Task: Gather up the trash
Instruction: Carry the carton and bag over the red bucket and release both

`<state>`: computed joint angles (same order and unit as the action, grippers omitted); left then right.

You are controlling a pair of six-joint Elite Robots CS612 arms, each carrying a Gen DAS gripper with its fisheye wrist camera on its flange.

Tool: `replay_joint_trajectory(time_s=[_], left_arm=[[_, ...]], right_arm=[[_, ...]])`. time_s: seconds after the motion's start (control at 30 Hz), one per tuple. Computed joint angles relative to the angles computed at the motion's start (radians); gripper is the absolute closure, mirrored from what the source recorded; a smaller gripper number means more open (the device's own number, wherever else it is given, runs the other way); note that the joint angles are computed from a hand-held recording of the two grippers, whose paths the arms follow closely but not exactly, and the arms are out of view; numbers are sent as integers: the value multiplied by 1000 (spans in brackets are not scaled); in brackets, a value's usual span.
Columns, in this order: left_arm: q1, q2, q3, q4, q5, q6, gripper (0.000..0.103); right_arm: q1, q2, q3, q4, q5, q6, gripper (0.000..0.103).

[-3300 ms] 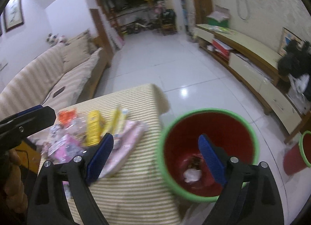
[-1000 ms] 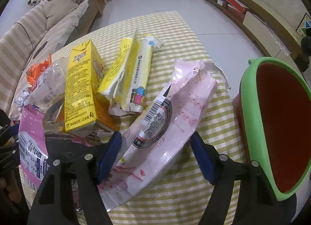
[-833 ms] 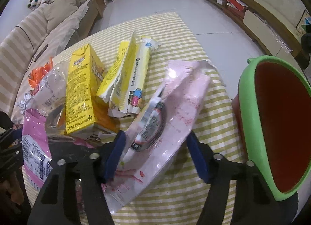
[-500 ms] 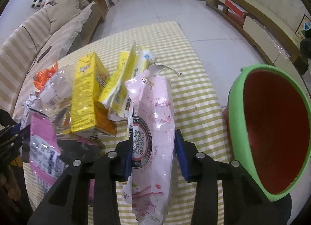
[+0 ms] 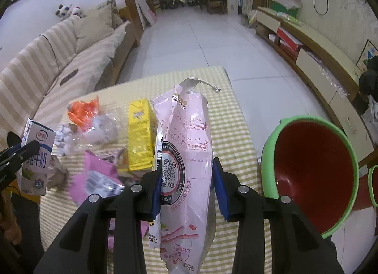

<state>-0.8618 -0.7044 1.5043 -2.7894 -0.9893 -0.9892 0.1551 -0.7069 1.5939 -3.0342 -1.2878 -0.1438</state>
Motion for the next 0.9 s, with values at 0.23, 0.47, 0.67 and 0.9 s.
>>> replay_joint_trajectory(time_s=[0.23, 0.47, 0.67, 0.9], left_arm=[[-32, -30, 5, 14, 56, -28, 65], [-58, -37, -17, 6, 90, -13, 65], [-67, -20, -67, 2, 83, 49, 65], [-71, 17, -142, 1, 59, 114, 65]], right_arm=[[-9, -42, 50, -64, 30, -5, 66], [-35, -78, 100, -121, 56, 6, 67], [-62, -96, 130, -164, 61, 20, 66], [-98, -105, 149, -190, 58, 52, 66]])
